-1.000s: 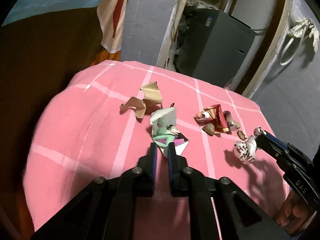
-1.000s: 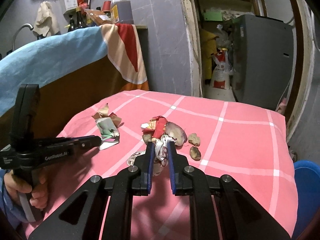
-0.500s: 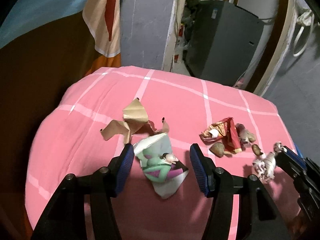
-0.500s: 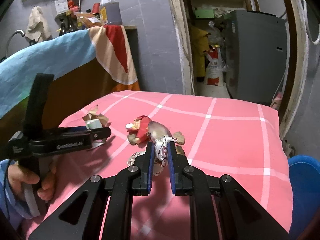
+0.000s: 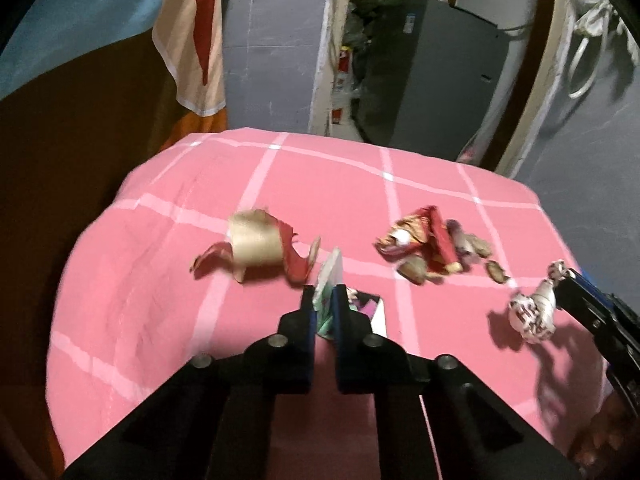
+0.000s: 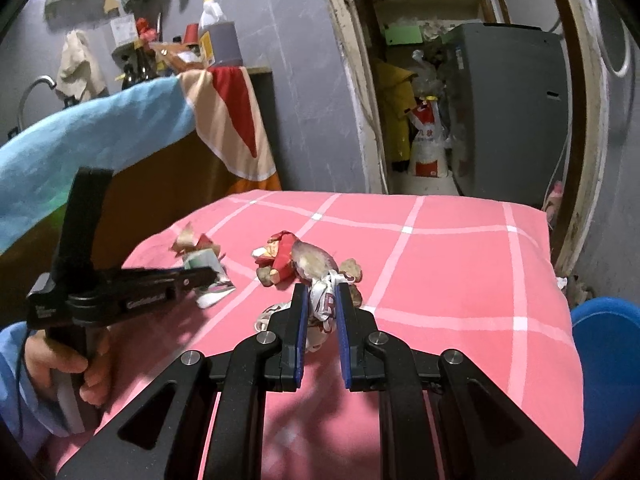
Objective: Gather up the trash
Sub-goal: 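Carry both pieces over the blue bucket and open both tools to drop them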
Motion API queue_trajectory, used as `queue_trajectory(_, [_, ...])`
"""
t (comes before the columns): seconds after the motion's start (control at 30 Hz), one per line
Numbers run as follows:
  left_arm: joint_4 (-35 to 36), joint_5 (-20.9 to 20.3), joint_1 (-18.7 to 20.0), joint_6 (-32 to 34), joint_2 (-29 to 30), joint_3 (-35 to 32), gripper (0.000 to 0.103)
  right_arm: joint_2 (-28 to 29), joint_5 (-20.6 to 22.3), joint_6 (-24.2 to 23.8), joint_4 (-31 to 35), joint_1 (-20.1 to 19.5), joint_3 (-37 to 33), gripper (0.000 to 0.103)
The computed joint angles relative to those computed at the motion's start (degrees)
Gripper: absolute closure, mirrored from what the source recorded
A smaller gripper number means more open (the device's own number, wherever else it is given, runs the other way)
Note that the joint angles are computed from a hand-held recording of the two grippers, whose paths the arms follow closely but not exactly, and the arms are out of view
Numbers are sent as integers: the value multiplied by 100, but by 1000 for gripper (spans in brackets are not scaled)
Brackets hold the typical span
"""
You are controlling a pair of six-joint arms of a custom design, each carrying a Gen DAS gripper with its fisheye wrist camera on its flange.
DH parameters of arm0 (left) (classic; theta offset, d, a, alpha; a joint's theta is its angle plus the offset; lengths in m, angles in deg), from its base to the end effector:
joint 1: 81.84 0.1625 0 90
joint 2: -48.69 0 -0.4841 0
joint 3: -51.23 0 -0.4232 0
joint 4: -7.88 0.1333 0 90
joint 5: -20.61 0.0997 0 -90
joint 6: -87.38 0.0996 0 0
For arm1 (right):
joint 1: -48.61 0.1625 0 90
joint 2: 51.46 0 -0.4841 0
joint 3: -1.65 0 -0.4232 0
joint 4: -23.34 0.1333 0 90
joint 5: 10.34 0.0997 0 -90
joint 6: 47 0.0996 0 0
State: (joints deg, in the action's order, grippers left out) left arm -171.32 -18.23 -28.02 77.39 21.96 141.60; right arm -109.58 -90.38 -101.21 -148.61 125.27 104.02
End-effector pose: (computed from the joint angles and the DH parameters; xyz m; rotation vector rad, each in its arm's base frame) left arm -0.2650 -0.7195 -0.0123 0.2808 2.3212 -0.9213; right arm -0.0145 -0.7136 0.2616 1.0443 -2.5667 0.9202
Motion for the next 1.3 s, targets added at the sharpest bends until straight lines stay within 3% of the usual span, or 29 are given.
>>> queue_trajectory(0.17, [-628, -223, -97, 244, 17, 197, 100, -104, 260, 14, -110, -114, 116, 91])
queue_trajectory(0.5, [-1980, -283, -429, 962, 260, 356, 101, -322, 927, -190, -801, -288, 513, 92])
queue_trajectory(0.87, [-3439, -672, -802, 2027, 664, -134, 101, -611, 2210, -108, -2123, -584, 908, 92])
queue_trajectory(1.13, [-3714, -1046, -1060, 2572, 1057, -753, 101, -749, 2631, 330, -3177, -811, 903, 92])
queue_trajectory(1.3, [-3410, -1339, -1121, 2578, 1283, -1138, 101, -789, 2505, 641, -3603, -939, 763, 92])
